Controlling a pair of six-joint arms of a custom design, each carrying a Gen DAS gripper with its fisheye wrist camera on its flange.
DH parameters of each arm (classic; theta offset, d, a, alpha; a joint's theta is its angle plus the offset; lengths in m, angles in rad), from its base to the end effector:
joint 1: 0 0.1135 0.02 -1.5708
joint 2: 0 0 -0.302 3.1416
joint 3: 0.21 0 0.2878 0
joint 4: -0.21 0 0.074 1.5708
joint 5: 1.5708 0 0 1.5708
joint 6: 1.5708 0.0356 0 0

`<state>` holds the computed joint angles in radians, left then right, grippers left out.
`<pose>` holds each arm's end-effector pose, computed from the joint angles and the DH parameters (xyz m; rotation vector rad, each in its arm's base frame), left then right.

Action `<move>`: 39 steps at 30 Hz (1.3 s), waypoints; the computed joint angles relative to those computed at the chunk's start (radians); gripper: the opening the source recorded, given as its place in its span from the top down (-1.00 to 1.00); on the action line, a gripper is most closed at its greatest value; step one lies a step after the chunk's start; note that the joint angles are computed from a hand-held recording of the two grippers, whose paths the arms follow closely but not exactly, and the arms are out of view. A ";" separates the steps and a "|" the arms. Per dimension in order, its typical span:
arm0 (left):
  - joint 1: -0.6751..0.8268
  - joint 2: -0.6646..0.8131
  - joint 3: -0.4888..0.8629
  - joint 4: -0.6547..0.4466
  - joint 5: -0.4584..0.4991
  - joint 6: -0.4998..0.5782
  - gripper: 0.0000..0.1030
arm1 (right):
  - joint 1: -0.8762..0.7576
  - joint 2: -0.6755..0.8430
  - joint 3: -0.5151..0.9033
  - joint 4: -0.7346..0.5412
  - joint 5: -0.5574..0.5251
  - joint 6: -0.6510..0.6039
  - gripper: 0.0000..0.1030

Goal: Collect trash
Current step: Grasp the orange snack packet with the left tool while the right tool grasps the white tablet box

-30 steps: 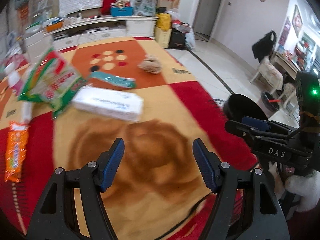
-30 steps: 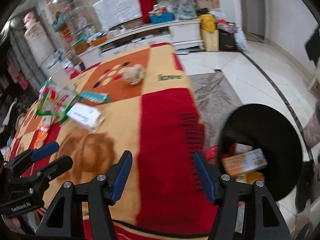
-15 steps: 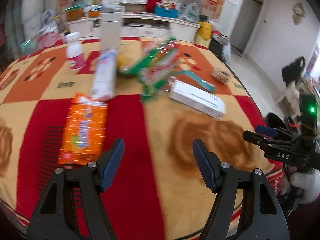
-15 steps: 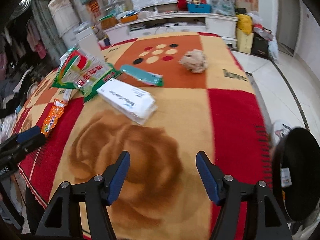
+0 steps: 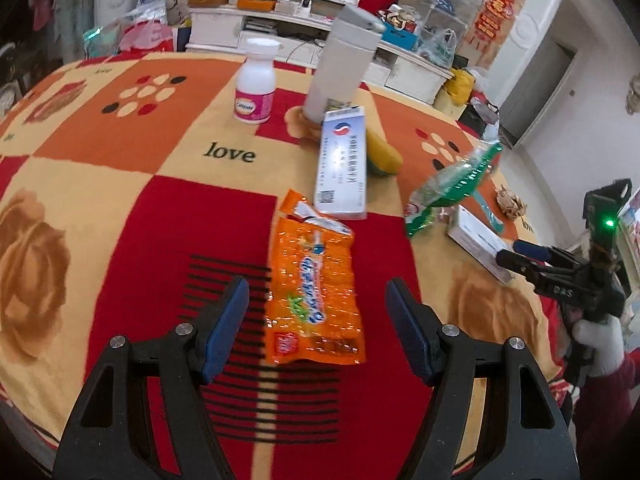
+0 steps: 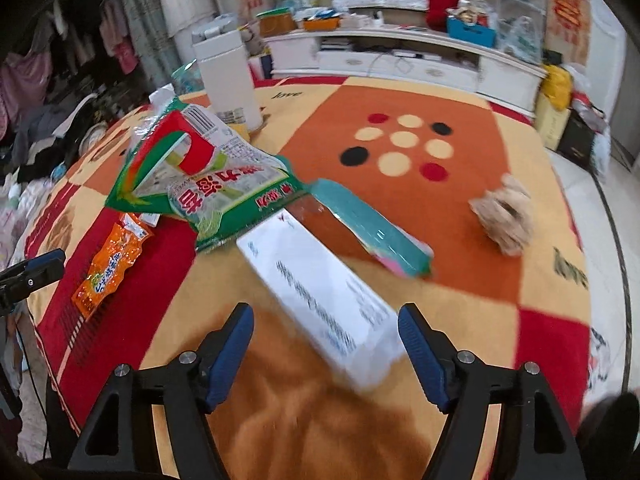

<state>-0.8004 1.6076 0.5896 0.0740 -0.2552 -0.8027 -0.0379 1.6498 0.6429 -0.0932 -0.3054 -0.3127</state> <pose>0.2109 -0.2044 0.1194 -0.1070 2.5049 -0.3597 0.2941 -0.0004 0.1125 -0.4534 2.5753 0.2867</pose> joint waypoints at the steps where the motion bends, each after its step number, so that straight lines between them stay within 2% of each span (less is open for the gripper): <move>1: 0.020 0.008 -0.003 0.011 0.025 0.011 -0.36 | 0.011 0.033 0.023 0.002 0.007 -0.005 -0.41; 6: 0.078 0.067 0.009 0.044 0.100 0.035 -0.36 | 0.030 0.129 0.085 -0.019 0.029 -0.016 -0.41; 12: 0.088 0.107 0.035 0.078 0.147 0.077 -0.36 | 0.043 0.078 0.051 -0.093 -0.065 0.021 -0.41; 18: 0.056 0.203 0.136 -0.017 0.087 0.105 -0.36 | 0.086 0.012 -0.014 -0.051 -0.040 0.065 -0.41; 22: 0.052 0.250 0.159 -0.022 0.093 0.107 -0.36 | 0.114 0.015 -0.019 -0.037 -0.017 0.090 -0.41; 27: 0.029 0.285 0.185 -0.034 0.038 0.136 -0.36 | 0.119 0.026 -0.010 -0.030 -0.009 0.110 -0.49; 34: 0.015 0.291 0.173 -0.005 0.006 0.166 -0.36 | 0.140 0.066 0.009 0.035 0.029 0.172 -0.50; 37: 0.003 0.289 0.165 0.003 -0.018 0.171 -0.22 | 0.144 0.101 0.019 0.067 0.044 0.200 -0.49; 38: 0.003 0.283 0.157 0.010 -0.019 0.167 -0.19 | 0.143 0.106 0.014 0.088 0.049 0.206 -0.42; 39: 0.007 0.271 0.143 0.024 -0.006 0.160 -0.15 | 0.143 0.105 0.004 0.113 0.056 0.210 -0.25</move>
